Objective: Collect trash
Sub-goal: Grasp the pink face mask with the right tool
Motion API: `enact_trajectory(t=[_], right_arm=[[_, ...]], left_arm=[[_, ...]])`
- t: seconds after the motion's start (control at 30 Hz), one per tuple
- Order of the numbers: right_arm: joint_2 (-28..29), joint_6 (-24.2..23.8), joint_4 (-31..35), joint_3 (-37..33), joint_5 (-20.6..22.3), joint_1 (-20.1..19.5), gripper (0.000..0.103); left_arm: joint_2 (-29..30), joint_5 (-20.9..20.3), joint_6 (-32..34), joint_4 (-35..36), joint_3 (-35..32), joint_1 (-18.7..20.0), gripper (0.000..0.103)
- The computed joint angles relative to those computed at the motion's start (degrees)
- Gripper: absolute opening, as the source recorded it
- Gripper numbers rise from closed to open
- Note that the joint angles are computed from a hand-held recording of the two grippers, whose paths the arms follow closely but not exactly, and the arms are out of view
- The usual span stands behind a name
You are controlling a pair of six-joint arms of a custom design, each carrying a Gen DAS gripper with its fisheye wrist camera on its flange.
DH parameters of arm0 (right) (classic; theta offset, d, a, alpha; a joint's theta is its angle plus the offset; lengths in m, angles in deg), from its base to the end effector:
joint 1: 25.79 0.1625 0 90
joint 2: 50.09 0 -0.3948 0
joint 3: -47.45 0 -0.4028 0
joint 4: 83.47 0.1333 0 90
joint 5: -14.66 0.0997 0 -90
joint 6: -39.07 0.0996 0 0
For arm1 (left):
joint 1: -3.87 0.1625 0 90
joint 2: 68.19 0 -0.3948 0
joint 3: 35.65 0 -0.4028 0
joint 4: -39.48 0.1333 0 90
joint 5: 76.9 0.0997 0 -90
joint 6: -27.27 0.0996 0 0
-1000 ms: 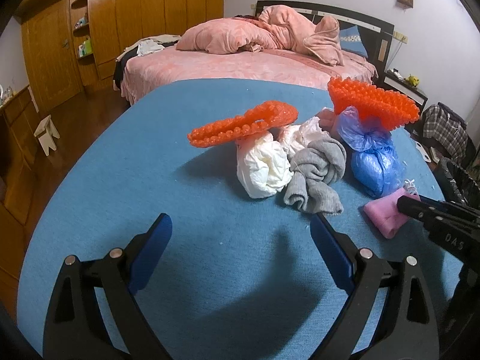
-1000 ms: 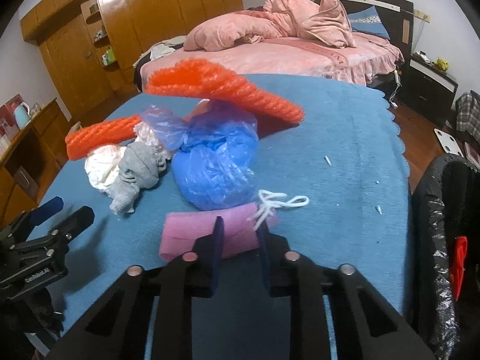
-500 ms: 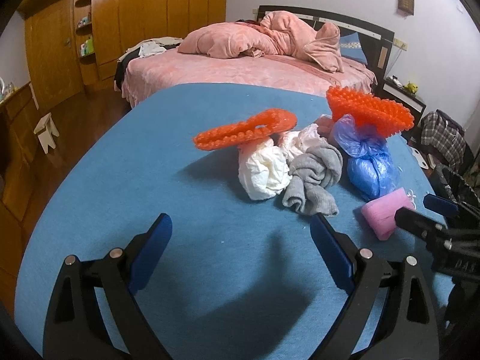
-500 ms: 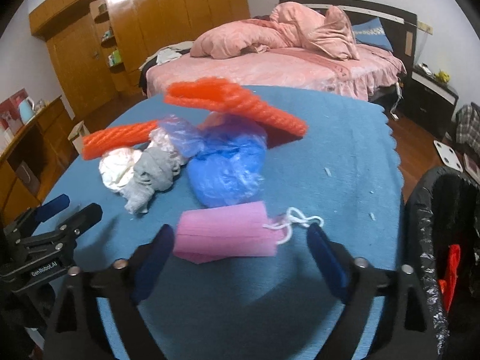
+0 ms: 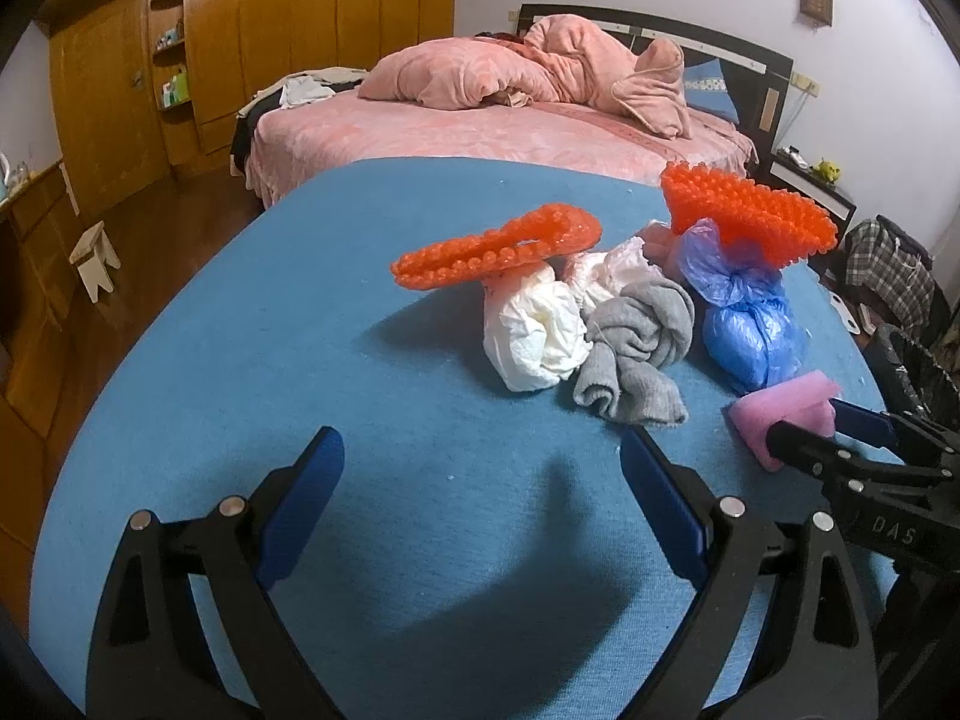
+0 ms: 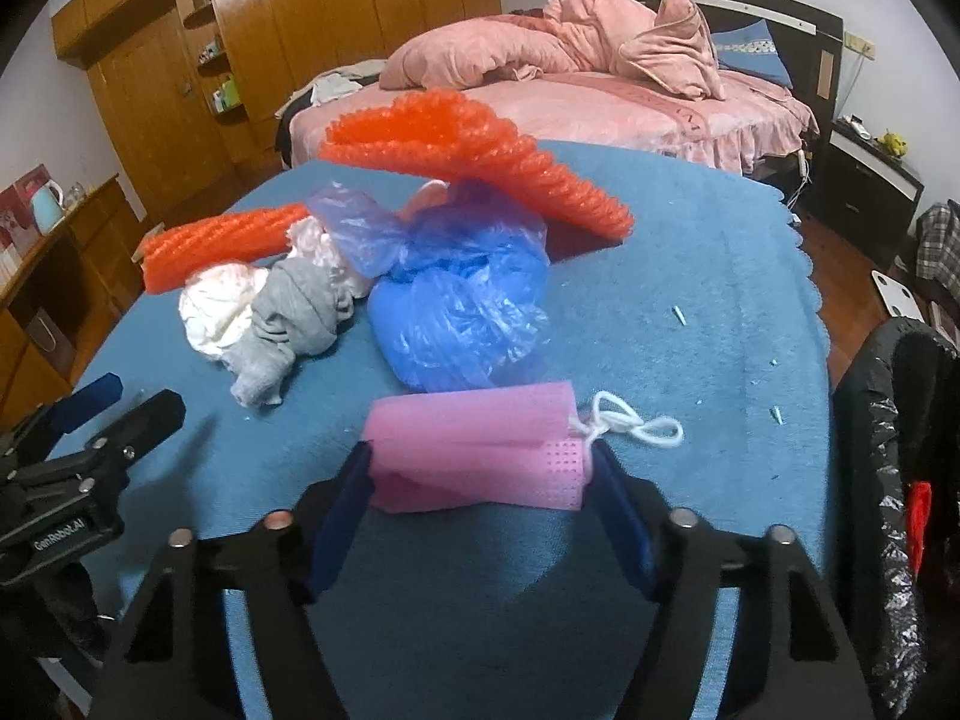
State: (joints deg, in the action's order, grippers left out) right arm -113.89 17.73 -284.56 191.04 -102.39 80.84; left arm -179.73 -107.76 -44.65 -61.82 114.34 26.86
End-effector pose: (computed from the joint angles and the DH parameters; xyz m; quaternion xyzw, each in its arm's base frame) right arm 0.1922 -0.3360 0.0963 0.2449 -0.9058 0.2528 0.2358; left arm -0.1317 -0.2936 0.1883 0.0795 0.8496 -0.3776 0.3594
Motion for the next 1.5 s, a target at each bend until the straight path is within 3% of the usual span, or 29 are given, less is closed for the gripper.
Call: enact_trajectory(t=[0.13, 0.33, 0.5, 0.73, 0.9, 1.1, 1.13, 1.17, 1.27, 1.5], right_arm=[[-0.12, -0.95, 0.31, 0.14, 0.0, 0.04, 0.045], [-1.54, -0.93, 1.11, 0.81, 1.74, -0.94, 0.03], [-3.4, -0.73, 2.09, 1.58, 2.59, -1.33, 0.017], [-5.73, -1.04, 2.74, 2.27, 3.51, -2.58, 0.017], [-6.21, -1.48, 1.89, 2.61, 2.75, -2.37, 0.017], [-7.58, -1.52, 2.37, 3.64, 2.39, -2.52, 0.044], [-7.77, -1.75, 2.3, 3.88, 2.26, -2.45, 0.058], [-8.03, -1.96, 1.84, 4.27, 1.82, -2.15, 0.065], [-8.62, -2.45, 0.35, 5.03, 1.69, -1.77, 0.078], [-5.85, -3.45, -1.84, 3.15, 2.3, -0.77, 0.091]], left_arm=[[0.89, -0.02, -0.05, 0.2, -0.31, 0.0, 0.091], [0.92, -0.2, -0.75, 1.02, -0.25, -0.63, 0.091], [1.24, -0.63, 1.17, -1.81, 0.08, -0.96, 0.083], [4.86, -1.23, 5.5, -9.87, 0.54, -1.44, 0.079], [6.69, -1.38, 6.53, -11.49, 0.29, -1.3, 0.079], [7.02, -1.44, 5.4, -11.32, 0.18, -1.12, 0.079], [6.94, -1.5, 5.3, -11.27, 0.26, -1.13, 0.079], [6.94, -1.54, 5.24, -11.29, 0.29, -1.21, 0.079], [6.83, -1.33, 4.89, -10.95, 0.37, -1.52, 0.079], [5.55, -1.24, 3.62, -8.75, 0.47, -2.18, 0.079]])
